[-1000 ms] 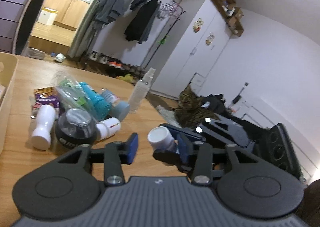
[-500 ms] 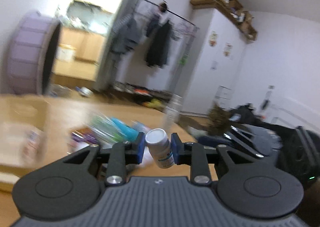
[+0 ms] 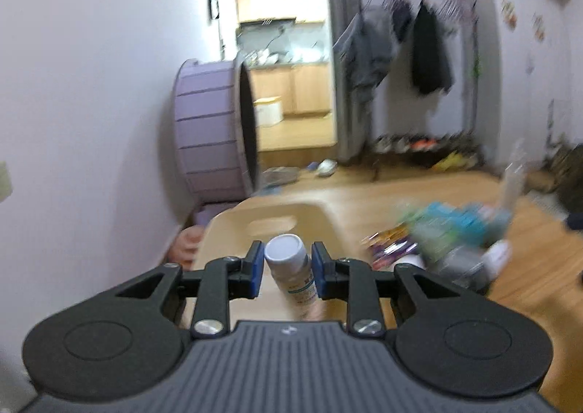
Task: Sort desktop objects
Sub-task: 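Lower the pill bottle into the cream basket and open the left tool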
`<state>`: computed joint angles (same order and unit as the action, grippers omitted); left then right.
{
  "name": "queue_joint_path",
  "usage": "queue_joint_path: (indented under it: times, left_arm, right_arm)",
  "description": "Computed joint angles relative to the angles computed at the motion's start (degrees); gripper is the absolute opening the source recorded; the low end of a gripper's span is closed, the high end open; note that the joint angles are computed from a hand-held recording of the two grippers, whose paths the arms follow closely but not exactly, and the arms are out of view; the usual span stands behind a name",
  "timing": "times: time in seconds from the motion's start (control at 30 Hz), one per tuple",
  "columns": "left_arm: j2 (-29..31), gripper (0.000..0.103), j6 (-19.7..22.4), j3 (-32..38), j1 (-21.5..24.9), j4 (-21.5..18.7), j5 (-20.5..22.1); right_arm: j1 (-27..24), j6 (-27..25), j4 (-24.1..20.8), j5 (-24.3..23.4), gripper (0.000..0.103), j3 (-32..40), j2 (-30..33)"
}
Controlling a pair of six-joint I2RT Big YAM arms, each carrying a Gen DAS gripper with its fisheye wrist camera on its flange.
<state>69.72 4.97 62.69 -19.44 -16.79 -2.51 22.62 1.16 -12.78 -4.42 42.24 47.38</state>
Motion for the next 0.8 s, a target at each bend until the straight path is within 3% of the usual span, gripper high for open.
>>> queue_joint_path:
  times: [0.23, 0.4, 0.6, 0.8]
  left_arm:
    - [2.1, 0.028, 2.3, 2.0, -0.6, -4.0, 0.7]
    - [2.1, 0.031, 2.8, 1.4, 0.0, -4.8, 0.8]
    - [0.8, 0.035, -0.5, 0.7, 0.8, -4.3, 4.0]
    - [-0.9, 0.037, -4.4, -0.3, -0.2, -3.1, 10.7]
  right_arm:
    - [1.0, 0.0, -1.5, 0.4, 0.094, 0.8, 0.9]
    - [0.4, 1.2, -2.5, 0.6, 0.094, 1.2, 0.9]
    - [-0.8, 3.6, -2.4, 0.8, 0.094, 1.5, 1.0]
    - [-3.0, 6.5, -2.6, 1.7, 0.094, 1.9, 1.6]
